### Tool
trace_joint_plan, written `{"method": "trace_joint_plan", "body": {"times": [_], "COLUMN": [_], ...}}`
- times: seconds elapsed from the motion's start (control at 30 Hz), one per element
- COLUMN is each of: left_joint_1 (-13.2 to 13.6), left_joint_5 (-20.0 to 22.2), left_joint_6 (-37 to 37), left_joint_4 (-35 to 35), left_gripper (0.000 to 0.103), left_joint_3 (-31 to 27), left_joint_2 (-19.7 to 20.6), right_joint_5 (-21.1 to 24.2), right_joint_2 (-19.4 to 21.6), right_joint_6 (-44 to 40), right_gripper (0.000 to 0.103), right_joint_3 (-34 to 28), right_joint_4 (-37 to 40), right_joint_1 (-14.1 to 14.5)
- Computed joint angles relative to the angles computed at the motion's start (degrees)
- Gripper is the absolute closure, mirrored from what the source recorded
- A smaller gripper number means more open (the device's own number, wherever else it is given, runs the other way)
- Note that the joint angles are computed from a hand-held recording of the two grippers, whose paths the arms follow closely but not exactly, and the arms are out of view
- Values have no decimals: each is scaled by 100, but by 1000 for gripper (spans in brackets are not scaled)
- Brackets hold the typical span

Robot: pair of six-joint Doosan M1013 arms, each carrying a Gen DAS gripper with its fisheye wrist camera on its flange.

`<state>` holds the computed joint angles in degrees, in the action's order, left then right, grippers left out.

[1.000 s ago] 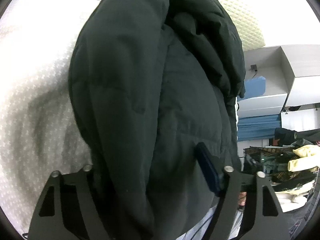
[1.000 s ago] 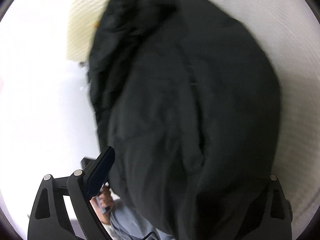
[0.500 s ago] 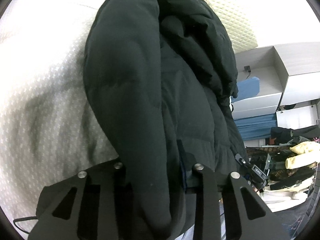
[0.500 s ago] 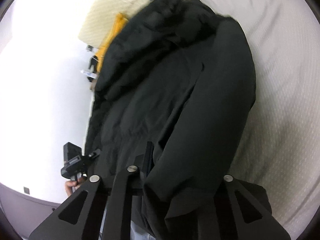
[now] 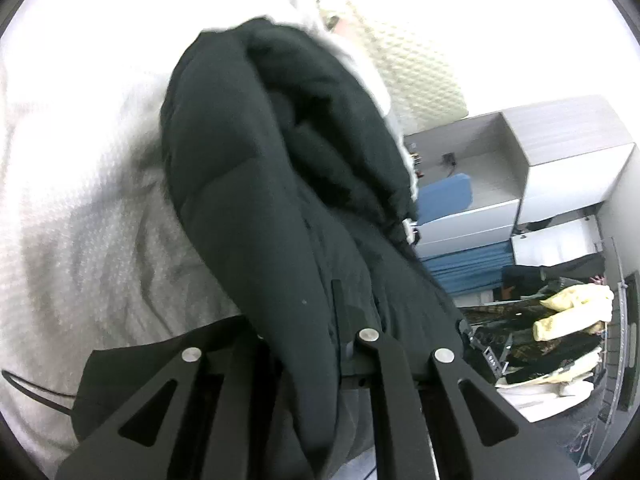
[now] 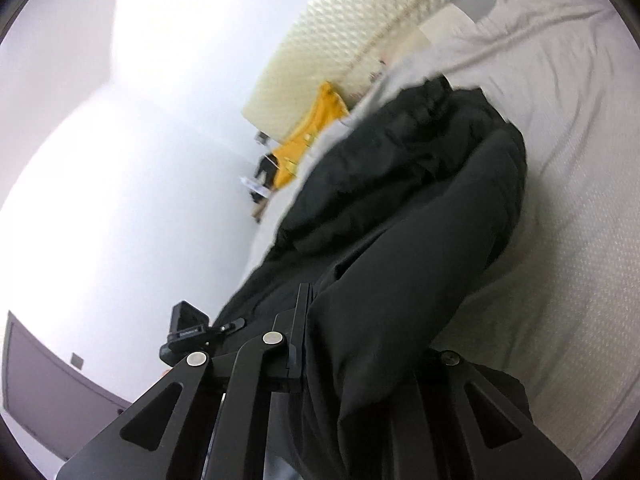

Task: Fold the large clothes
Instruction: 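Fold the hem up over the jacket toward the collar with both tools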

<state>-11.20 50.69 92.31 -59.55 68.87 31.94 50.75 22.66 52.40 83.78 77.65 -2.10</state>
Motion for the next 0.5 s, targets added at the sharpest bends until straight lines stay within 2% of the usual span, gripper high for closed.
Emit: {"method": "trace_joint_plan", "body": {"times": [0.17,0.5], "left_joint_1": [93,191], "left_joint_5": [51,188], "left_joint_6": [201,491], "left_joint_4": [-163,-228], "left_gripper": [94,94], "left_joint_3": [109,745], "left_joint_2": [-250,-885], "right_joint_5": [118,320], "right_joint_2": [-345,-1094], "right_joint_6": [-365,-1010], "right_gripper": [95,95], "right_joint_3": [360,1215], "right_joint_4": [491,973], "right_joint_1": [-122,-91]}}
